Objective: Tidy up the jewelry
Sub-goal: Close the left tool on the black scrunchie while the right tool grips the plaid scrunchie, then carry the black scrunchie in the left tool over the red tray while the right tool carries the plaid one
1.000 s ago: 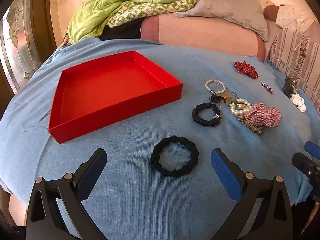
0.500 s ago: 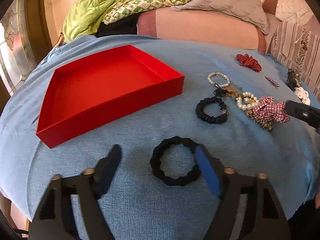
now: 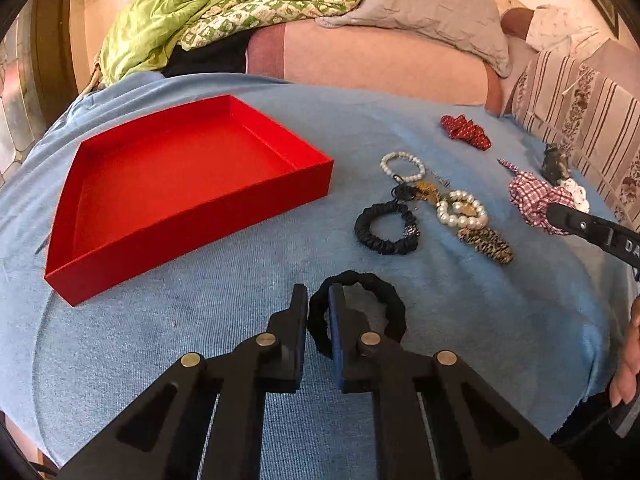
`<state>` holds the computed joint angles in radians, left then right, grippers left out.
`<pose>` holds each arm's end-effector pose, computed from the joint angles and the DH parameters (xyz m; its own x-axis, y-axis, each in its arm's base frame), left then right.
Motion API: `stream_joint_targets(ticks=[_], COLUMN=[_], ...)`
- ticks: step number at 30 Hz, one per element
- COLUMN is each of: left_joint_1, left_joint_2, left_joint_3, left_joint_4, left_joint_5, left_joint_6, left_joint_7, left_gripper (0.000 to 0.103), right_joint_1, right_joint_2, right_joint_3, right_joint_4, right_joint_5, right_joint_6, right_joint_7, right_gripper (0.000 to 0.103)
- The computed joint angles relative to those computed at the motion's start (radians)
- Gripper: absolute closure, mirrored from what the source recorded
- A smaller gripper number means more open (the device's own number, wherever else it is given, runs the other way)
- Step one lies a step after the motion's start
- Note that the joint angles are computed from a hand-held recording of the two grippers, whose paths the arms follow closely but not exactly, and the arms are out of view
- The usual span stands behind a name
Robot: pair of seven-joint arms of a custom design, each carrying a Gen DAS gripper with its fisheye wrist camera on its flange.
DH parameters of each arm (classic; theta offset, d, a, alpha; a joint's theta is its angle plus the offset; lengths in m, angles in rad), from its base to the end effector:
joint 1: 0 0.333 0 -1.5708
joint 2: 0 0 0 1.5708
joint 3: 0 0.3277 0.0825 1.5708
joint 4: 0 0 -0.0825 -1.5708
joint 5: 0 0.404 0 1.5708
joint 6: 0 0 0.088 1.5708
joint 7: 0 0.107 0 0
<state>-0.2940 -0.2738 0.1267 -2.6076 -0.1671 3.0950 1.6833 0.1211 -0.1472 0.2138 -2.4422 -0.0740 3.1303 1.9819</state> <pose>0.4727 -0.0646 0.4321 -0.1369 -0.9876 0.0772 -0.7269 0.0472 -0.6852 0.4971 0.1825 0.4547 0.0994 -0.9716 -0.2145 -0.7013 0.0845 -0.7078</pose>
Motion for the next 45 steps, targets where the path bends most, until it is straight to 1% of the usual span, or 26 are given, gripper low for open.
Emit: stream_joint_targets(ticks=[4,5,6,8,10,12,13,15,16,17,20,21,22,24,25,26,27,28,29,31,33,36,38,42,43,45], left_joint_1=[-0.041,-0.037,-0.054,-0.055,-0.082,-0.081,-0.083,-0.089,-0.053,-0.005,0.029,0.063,0.125,0.175,0.195,0.181,0.132,0.087,0.023,-0.062,-0.1,-0.122,-0.143,-0.122,-0.106,-0.062], left_joint_2=[-0.019,-0.024,-0.031,-0.038,-0.05,-0.061,-0.06,-0.054,-0.043,-0.037,-0.01,0.002,0.012,0.024,0.031,0.038,0.043,0.044,0.039,0.024,0.007,-0.019,-0.031,-0.027,-0.017,0.006], left_joint_3=[0.038,0.035,0.052,0.055,0.083,0.088,0.091,0.095,0.063,0.016,-0.02,-0.054,-0.114,-0.16,-0.174,-0.157,-0.115,-0.071,-0.014,0.055,0.083,0.099,0.126,0.135,0.133,0.115], left_joint_4=[-0.012,-0.016,-0.018,-0.023,-0.025,-0.028,-0.023,-0.01,-0.004,-0.005,0.01,0.015,0.016,0.02,0.025,0.027,0.034,0.037,0.037,0.037,0.038,0.04,0.05,0.087,0.104,0.136], left_joint_5=[-0.028,-0.024,-0.028,-0.021,-0.025,-0.016,-0.011,-0.037,-0.018,0.002,0.012,0.038,0.099,0.149,0.192,0.195,0.13,0.106,0.037,-0.073,-0.14,-0.193,-0.226,-0.247,-0.25,-0.248], left_joint_6=[0.017,0.026,0.03,0.038,0.033,0.031,0.011,-0.038,-0.056,-0.054,-0.078,-0.082,-0.07,-0.056,-0.049,-0.035,-0.035,-0.036,-0.034,-0.032,-0.026,-0.016,-0.015,-0.029,-0.032,-0.043], left_joint_7=[0.024,0.02,0.027,0.018,0.023,0.021,0.023,0.042,0.019,-0.008,-0.01,-0.027,-0.073,-0.108,-0.139,-0.13,-0.071,-0.05,0.011,0.103,0.158,0.2,0.225,0.23,0.229,0.221], left_gripper=[0.093,0.093,0.093,0.093,0.093,0.093,0.093,0.082,0.061,0.044,0.043,0.043,0.044,0.054,0.069,0.089,0.096,0.096,0.096,0.096,0.096,0.097,0.097,0.097,0.096,0.096], right_joint_1=[-0.007,-0.022,-0.032,-0.031,-0.05,-0.027,-0.031,-0.046,-0.029,-0.019,-0.007,-0.003,-0.008,0.005,0.008,0.009,0.013,0.021,0.028,0.034,0.05,0.091,0.108,0.164,0.205,0.239], right_joint_2=[-0.04,-0.053,-0.061,-0.072,-0.081,-0.085,-0.087,-0.091,-0.091,-0.091,-0.091,-0.089,-0.089,-0.087,-0.085,-0.084,-0.084,-0.082,-0.082,-0.081,-0.079,-0.074,-0.066,-0.036,-0.021,0.002], right_joint_3=[0.019,0.037,0.051,0.061,0.085,0.072,0.078,0.096,0.081,0.076,0.072,0.07,0.076,0.065,0.063,0.062,0.059,0.052,0.045,0.04,0.026,-0.005,-0.013,-0.047,-0.075,-0.094], right_joint_4=[-0.036,-0.046,-0.052,-0.058,-0.061,-0.061,-0.062,-0.063,-0.063,-0.063,-0.066,-0.065,-0.064,-0.062,-0.062,-0.062,-0.062,-0.061,-0.062,-0.062,-0.058,-0.047,-0.029,0.029,0.054,0.094], right_joint_5=[0.01,0.009,0.012,0.032,0.041,0.064,0.069,0.074,0.085,0.093,0.103,0.105,0.1,0.105,0.105,0.105,0.107,0.111,0.116,0.122,0.138,0.169,0.181,0.22,0.256,0.298], right_joint_6=[0.035,0.045,0.052,0.054,0.054,0.053,0.052,0.051,0.049,0.04,0.03,0.026,0.024,0.02,0.02,0.021,0.021,0.02,0.02,0.025,0.027,0.023,0.016,-0.003,-0.013,-0.029], right_joint_7=[-0.005,-0.004,-0.007,-0.026,-0.033,-0.057,-0.062,-0.063,-0.076,-0.083,-0.093,-0.097,-0.096,-0.102,-0.103,-0.104,-0.107,-0.112,-0.117,-0.121,-0.132,-0.163,-0.182,-0.24,-0.277,-0.322], right_gripper=[0.088,0.088,0.088,0.088,0.088,0.088,0.088,0.088,0.088,0.088,0.088,0.088,0.088,0.088,0.088,0.088,0.088,0.088,0.088,0.088,0.088,0.088,0.088,0.088,0.088,0.087])
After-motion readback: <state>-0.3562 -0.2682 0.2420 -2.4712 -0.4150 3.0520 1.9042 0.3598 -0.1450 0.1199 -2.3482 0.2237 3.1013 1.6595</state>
